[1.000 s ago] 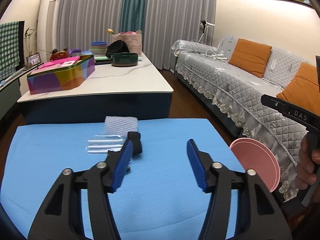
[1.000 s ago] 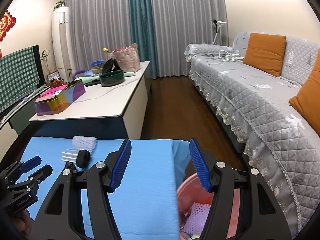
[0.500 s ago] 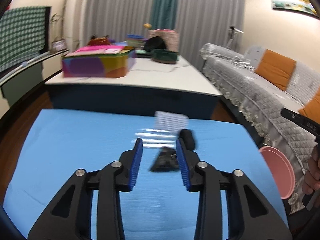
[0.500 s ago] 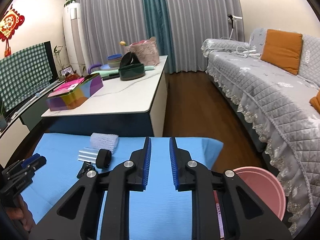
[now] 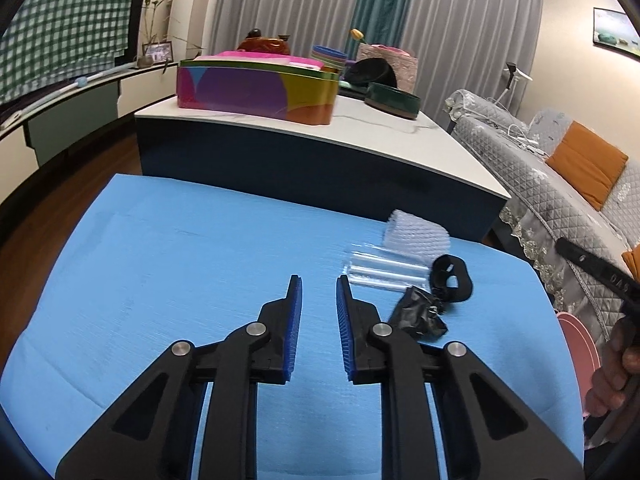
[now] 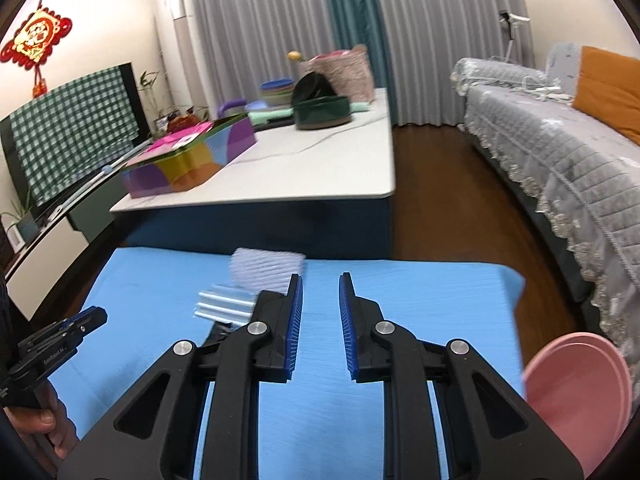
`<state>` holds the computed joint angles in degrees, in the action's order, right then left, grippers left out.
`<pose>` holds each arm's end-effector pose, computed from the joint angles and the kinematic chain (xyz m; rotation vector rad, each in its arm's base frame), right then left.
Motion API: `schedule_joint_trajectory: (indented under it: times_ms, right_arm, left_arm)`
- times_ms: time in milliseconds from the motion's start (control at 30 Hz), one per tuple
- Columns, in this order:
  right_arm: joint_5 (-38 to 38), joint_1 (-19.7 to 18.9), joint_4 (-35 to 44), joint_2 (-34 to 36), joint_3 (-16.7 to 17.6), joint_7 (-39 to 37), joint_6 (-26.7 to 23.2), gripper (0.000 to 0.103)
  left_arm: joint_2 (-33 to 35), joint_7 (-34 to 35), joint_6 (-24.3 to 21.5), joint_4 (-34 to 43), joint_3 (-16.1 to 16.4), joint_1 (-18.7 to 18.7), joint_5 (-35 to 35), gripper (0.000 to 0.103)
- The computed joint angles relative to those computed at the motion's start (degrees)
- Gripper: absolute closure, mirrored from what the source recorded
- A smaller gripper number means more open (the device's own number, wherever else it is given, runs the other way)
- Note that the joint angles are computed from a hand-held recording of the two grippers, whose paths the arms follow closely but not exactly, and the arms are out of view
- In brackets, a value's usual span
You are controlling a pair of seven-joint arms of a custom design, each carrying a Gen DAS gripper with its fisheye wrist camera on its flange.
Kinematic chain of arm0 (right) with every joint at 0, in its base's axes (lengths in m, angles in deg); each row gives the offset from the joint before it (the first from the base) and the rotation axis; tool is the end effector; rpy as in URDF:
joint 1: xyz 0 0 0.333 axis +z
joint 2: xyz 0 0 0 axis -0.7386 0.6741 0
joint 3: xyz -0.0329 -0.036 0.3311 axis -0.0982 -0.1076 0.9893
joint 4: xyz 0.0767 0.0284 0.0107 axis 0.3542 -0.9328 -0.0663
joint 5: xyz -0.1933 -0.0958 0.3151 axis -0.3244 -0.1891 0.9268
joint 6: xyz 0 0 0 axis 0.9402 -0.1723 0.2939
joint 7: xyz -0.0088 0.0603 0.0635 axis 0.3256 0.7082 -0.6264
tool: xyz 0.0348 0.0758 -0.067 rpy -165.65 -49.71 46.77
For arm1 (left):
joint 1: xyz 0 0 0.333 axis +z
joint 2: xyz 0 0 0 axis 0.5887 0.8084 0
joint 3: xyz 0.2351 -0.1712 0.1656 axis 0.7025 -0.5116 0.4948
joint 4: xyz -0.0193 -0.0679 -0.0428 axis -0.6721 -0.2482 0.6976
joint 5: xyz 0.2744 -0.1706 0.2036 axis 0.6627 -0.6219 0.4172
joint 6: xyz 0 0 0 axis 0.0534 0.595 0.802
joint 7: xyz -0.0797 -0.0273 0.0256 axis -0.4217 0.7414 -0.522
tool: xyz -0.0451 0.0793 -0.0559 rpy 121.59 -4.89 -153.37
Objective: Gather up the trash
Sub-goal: 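Grasp the black elastic band with the right gripper while the left gripper grasps the black plastic scrap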
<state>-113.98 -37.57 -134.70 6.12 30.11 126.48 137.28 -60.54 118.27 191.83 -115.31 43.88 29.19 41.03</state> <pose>0.5342 0.1836 0.5506 -1.4520 1.6903 -0.6978 0.5593 -0.1274 0.5295 -1.6880 1.8342 -1.0845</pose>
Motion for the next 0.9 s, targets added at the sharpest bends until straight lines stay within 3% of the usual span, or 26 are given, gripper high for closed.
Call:
schedule_joint_trajectory:
  times_ms: [67,200,333,500,600,733,900]
  right_arm:
    - [3.11,0.80,1.76,2.47,0.16,-3.31,-0.26,0.077]
    - [8.12,2.79,4.62,6.78,-0.38,-7.87,-0.99,0.057]
    - [17.33,4.13,7.24,10.71,-0.21,-15.58,-2.09,0.050]
    - [26.50,4.62,8.93,13.08,0.77,-25.49,-3.62,0.051]
    - [33.33,3.61,8.74,13.41,2.38,-33.34,-5.18,0.079]
    - [31.03,5.46,5.79,11.12,-1.02,-31.94,-3.49,0.079]
    - [31.80,4.24,1.61,7.22,-1.47,-33.31,-2.16,0.079]
  left_arm:
    - [0.26,-0.21,0.16,0.11,0.20,0.23,0.28,0.085]
    - [1.15,-1.11,0.33,0.54,0.34,0.54,2.90,0.085]
    - [1.94,-0.17,-0.06,1.11,0.10,0.86,2.90,0.085]
    - [3.15,1.70,-0.67,2.29,-0.60,0.88,1.13,0.085]
    - [4.01,3.78,-0.87,3.14,-1.44,0.72,-0.54,0.085]
    - [5.37,6.56,-1.91,4.70,-2.79,0.18,-2.80,0.085]
    - [8.01,6.64,-4.42,7.30,-3.71,-1.29,-2.52,0.084]
